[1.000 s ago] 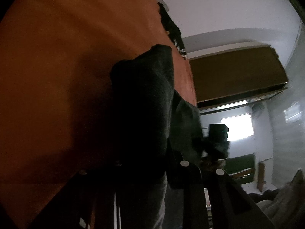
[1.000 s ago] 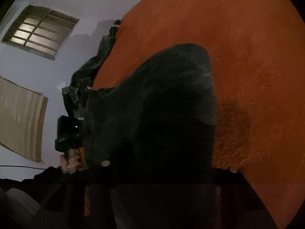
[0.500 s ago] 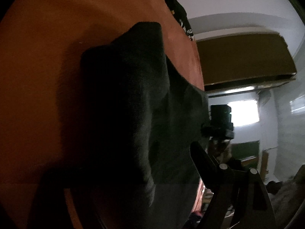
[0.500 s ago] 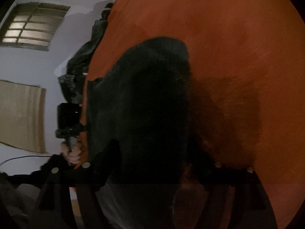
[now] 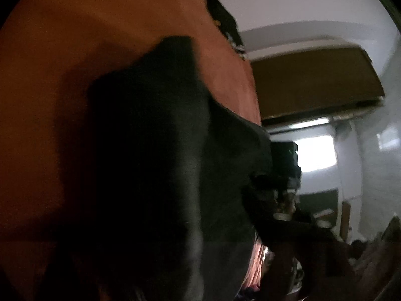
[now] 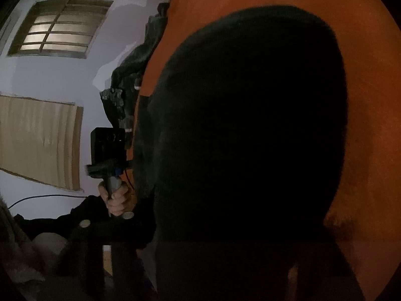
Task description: Fold clothes
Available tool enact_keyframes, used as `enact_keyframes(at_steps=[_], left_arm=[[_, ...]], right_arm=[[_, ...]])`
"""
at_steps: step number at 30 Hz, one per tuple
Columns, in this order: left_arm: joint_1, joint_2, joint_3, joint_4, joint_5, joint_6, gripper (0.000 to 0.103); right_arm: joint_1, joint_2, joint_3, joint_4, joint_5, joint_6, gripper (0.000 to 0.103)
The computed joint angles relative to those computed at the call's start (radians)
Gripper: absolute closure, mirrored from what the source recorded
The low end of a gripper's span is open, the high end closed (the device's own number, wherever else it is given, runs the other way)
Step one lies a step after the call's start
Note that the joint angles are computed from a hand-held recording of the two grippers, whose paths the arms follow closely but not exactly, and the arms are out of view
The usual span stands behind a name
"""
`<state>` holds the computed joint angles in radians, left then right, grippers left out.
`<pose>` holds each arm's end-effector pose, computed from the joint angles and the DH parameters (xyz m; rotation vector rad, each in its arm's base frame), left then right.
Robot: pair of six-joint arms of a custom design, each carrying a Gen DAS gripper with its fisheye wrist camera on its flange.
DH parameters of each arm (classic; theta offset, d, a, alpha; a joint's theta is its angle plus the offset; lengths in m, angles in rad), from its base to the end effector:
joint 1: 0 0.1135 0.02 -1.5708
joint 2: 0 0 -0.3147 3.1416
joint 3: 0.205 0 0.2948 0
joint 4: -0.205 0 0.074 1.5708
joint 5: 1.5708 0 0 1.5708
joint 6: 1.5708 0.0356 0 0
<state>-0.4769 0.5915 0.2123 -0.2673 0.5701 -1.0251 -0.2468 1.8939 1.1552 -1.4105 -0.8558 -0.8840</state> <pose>0.1085 -0.0777 0.1753 -0.3228 2.4857 -1.3743 0.3174 -0.0522 0.1804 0.5031 -2.7079 -1.4861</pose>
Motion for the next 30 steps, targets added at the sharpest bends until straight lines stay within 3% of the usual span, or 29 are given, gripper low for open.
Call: enact_keyframes(at_steps=[1, 2, 7, 10, 12, 13, 14, 19, 21, 24, 26, 30], left_arm=[[0.018, -0.001, 0.005, -0.035, 0.002, 0.011, 0.067], [0.004, 0.048, 0.024, -0.023, -0.022, 0.017, 0.071], [-0.011, 0.101, 0.011, 0.045, -0.037, -0.016, 0.072], [0.089, -0.021, -0.006, -0.089, 0.067, 0.019, 0.072], [0.09, -0.028, -0.017, -0.073, 0.075, -0.015, 0.072], [0.045, -0.007, -0.032, 0.008, 0.058, -0.07, 0.072], [0.05, -0.037, -0.022, -0.051, 0.048, -0.08, 0.072], [0.185, -0.111, -0.067, -0.062, 0.196, -0.141, 0.074], [0.248, -0.131, -0.065, -0.115, 0.254, -0.094, 0.075], [0.203, -0.143, -0.044, -0.12, 0.224, -0.093, 0.076], [0.12, -0.134, -0.034, -0.077, 0.154, -0.148, 0.076], [0.043, -0.145, 0.009, -0.09, 0.078, -0.144, 0.076]], right_arm=[[-0.004, -0.012, -0.009, 0.009, -0.001, 0.008, 0.052], [-0.006, -0.023, -0.016, 0.016, -0.002, 0.013, 0.052], [0.004, -0.046, -0.025, 0.041, 0.004, 0.048, 0.053], [0.011, -0.042, -0.028, 0.053, -0.001, 0.073, 0.053], [0.012, -0.041, -0.029, 0.057, 0.0, 0.079, 0.053], [0.009, -0.039, -0.028, 0.056, 0.001, 0.08, 0.053], [0.007, -0.037, -0.028, 0.055, 0.001, 0.081, 0.053], [-0.006, -0.033, -0.035, 0.055, -0.006, 0.085, 0.053], [-0.008, -0.035, -0.038, 0.056, -0.011, 0.087, 0.054], [-0.018, -0.043, -0.043, 0.046, -0.02, 0.074, 0.055], [-0.03, -0.057, -0.049, 0.032, -0.037, 0.047, 0.056], [-0.069, -0.074, -0.052, -0.042, -0.082, -0.057, 0.057]])
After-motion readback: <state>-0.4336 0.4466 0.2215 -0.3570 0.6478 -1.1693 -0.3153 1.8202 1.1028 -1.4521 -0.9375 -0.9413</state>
